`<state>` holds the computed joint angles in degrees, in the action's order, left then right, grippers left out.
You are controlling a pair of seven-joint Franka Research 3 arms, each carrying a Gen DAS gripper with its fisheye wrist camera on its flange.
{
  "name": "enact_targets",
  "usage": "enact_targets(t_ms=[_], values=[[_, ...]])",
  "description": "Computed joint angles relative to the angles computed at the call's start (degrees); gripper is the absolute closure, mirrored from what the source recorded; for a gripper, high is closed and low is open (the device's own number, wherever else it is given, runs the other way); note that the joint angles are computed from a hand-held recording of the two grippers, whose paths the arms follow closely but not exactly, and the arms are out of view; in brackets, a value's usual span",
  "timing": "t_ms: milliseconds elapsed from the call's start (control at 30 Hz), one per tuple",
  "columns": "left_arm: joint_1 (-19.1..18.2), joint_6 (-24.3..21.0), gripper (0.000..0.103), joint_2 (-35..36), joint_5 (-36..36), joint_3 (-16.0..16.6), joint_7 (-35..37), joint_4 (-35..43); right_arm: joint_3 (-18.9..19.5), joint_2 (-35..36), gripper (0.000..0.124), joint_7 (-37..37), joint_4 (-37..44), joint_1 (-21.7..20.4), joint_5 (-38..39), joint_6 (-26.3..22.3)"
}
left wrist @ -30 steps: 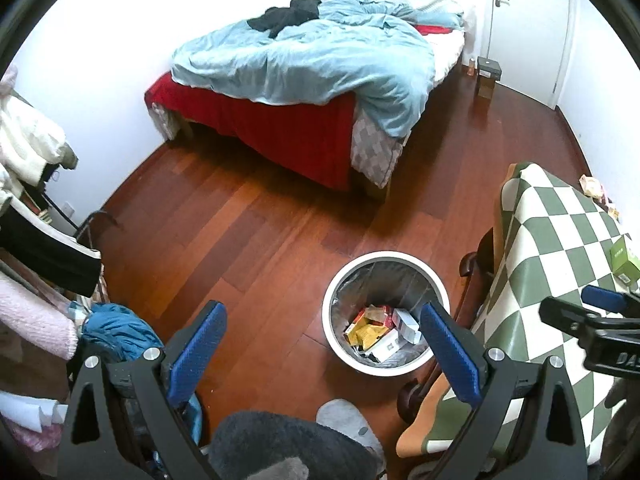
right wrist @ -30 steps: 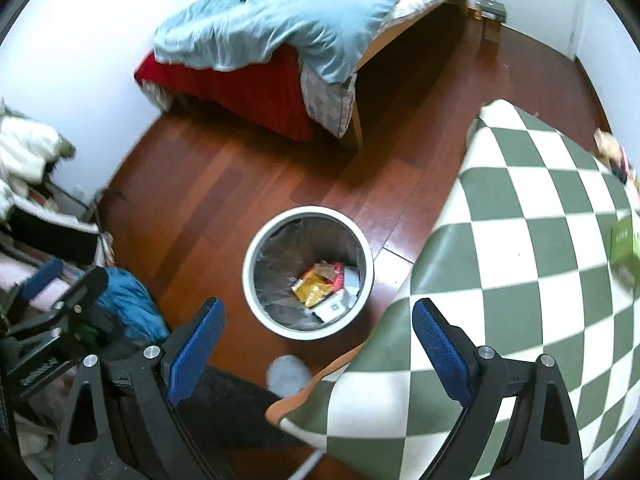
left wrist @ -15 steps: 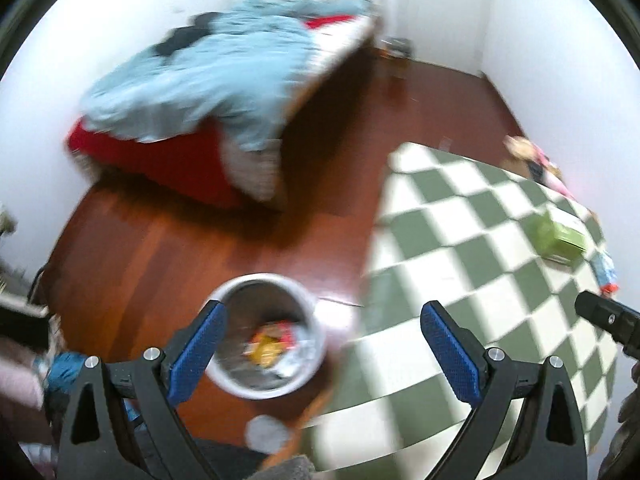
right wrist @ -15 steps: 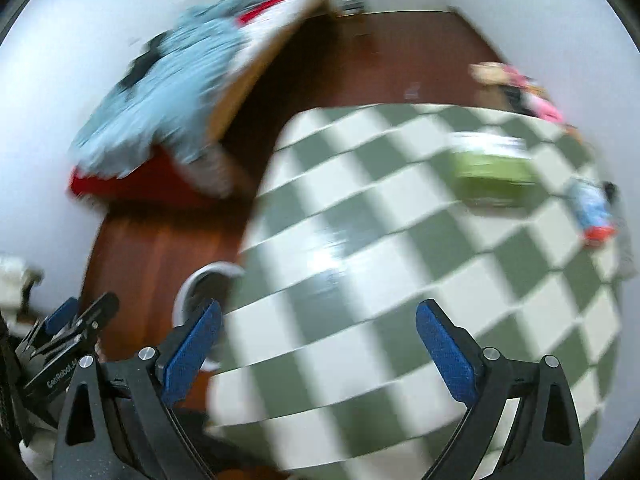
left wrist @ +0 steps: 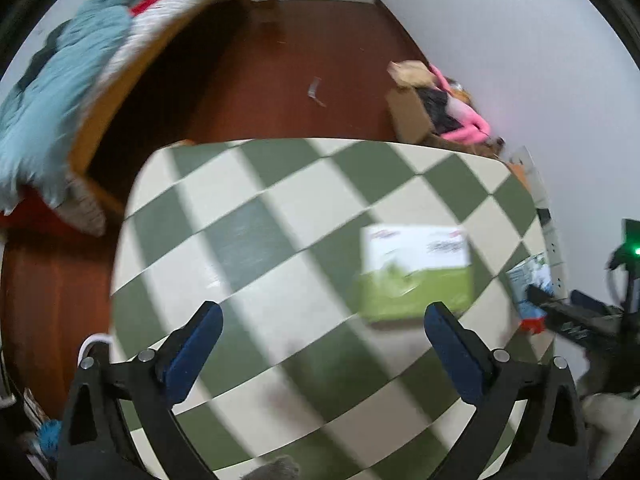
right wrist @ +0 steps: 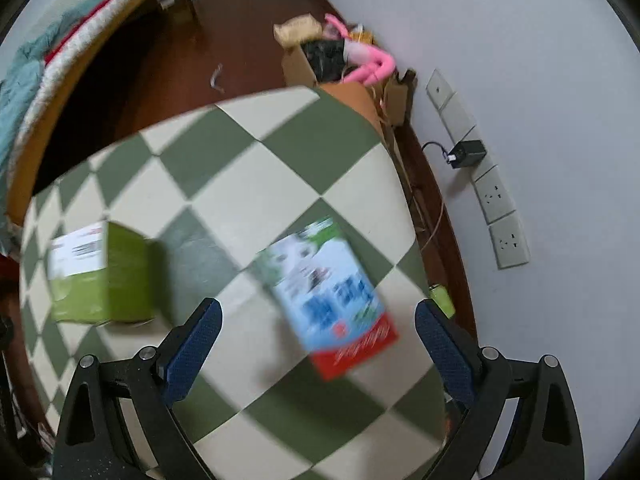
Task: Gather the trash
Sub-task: 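Grasp the DHA Pure Milk carton with the right gripper while the left gripper grasps the green medicine box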
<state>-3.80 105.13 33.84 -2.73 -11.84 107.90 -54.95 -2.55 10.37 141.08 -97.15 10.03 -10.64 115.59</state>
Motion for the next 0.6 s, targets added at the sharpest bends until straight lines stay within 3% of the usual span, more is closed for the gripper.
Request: enact_targets(t_ms=[67, 200, 467, 533, 600], values=[[-1.8, -1.9, 0.0, 1.7, 0.8, -0.3, -0.6, 2.1, -0.1, 1.0, 0.028, -2.0, -0.7, -0.9, 2.3, 1.5], [-5.6, -3.2, 0.0, 4.4, 4.6, 0.5, -1.6, 4.8, -0.3, 1.2, 0.049, -4.6, -3.2, -2.0, 6.2, 5.4], [-9.5, -9.9, 0.0, 11.7, 8.9, 2.2, -3.3, 14.2, -0.7, 1.4, 0.055, -3.1, -4.1, -0.9, 3.7, 6.7], [-9.0, -7.5, 0.001, 9.8, 8.7, 2.0, -4.0, 10.3, -0.7, 1.0, 0.059, -2.1, -4.4, -0.7, 3.3, 6.7], [-7.7, -4.7, 0.014, 7.5, 7.3, 1.1, -3.8, 6.3, -0.7, 0.7, 0.065, -1.4, -4.7, -0.6, 2.7, 6.9]])
